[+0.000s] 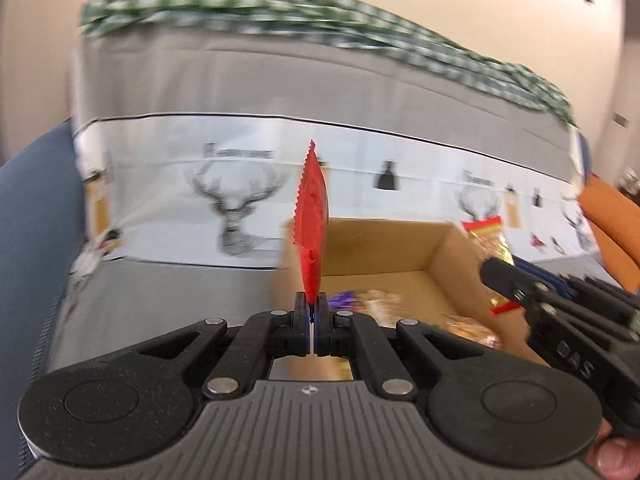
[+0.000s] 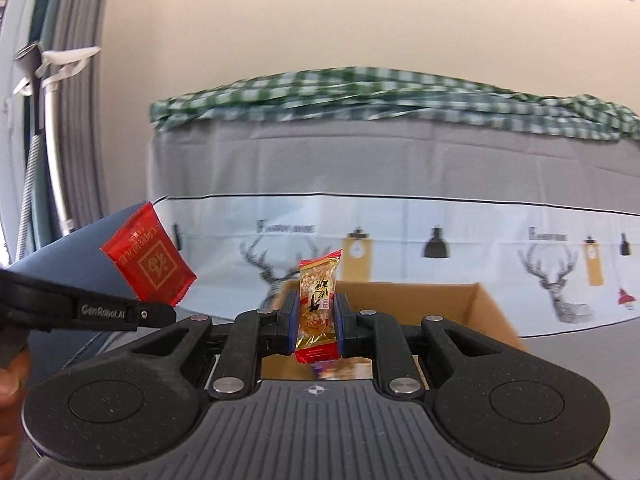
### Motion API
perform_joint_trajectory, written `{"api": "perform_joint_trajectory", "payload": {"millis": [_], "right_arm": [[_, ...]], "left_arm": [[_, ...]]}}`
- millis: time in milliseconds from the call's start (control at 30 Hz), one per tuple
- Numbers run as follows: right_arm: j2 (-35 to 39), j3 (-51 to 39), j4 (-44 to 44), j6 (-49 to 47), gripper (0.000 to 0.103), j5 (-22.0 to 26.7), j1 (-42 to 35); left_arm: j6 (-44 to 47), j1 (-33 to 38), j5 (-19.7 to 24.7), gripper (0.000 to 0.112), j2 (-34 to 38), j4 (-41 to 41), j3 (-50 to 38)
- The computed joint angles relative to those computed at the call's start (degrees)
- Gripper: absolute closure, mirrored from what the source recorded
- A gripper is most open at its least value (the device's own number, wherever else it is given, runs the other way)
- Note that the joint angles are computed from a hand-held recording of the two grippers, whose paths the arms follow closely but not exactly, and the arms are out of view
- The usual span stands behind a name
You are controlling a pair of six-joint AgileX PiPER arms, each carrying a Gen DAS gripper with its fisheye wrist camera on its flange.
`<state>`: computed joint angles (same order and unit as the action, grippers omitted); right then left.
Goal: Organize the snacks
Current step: 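Lift and carry the gold candy packet and red square packet over the box, then open both grippers to drop the candy packet and red square packet into the box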
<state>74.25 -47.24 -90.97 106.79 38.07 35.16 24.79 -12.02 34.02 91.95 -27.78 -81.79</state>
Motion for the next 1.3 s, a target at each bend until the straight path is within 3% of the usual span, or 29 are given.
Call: {"api": "perform_joint_trajectory", "payload": {"millis": [433, 1100, 1133, 1167, 1233, 1267, 1300], "right_arm": [[-4.64, 4.96, -0.54, 2.08, 0.085, -2.66, -11.48], [-4.07, 5.32, -0.98, 2.57, 0.085, -2.87, -12.62], [-3.89, 5.24, -0.88, 2.52, 0.085, -2.98, -12.77], [-3.65, 4.96, -0.39, 2.1, 0.084, -2.58, -12.54], [-3.03, 4.38, 1.18, 1.05, 0.067, -1.41, -12.16], [-2.83, 4.16, 1.79, 1.08, 0.042, -0.75, -12.02], [-2.73, 4.1, 2.1, 1.71, 0.032, 0.51, -11.72]], "left_arm": [[-1.77, -12.61, -2.27, 0.111, 3.81, 0.9, -1.86], [-0.51, -12.42, -0.89, 0.111, 4.42, -0.3, -2.96], [-0.34, -12.22, -0.27, 0.109, 4.62, -0.59, -3.38], [-0.71, -12.14, 0.08, 0.098, 4.67, -0.24, -3.58], [-1.51, -12.13, -0.49, 0.075, 4.43, 0.65, -3.28], [-2.73, -12.13, -1.68, 0.068, 3.95, 1.85, -2.69], [-2.06, -11.75, -2.13, 0.065, 3.61, 1.16, -2.3]]}}
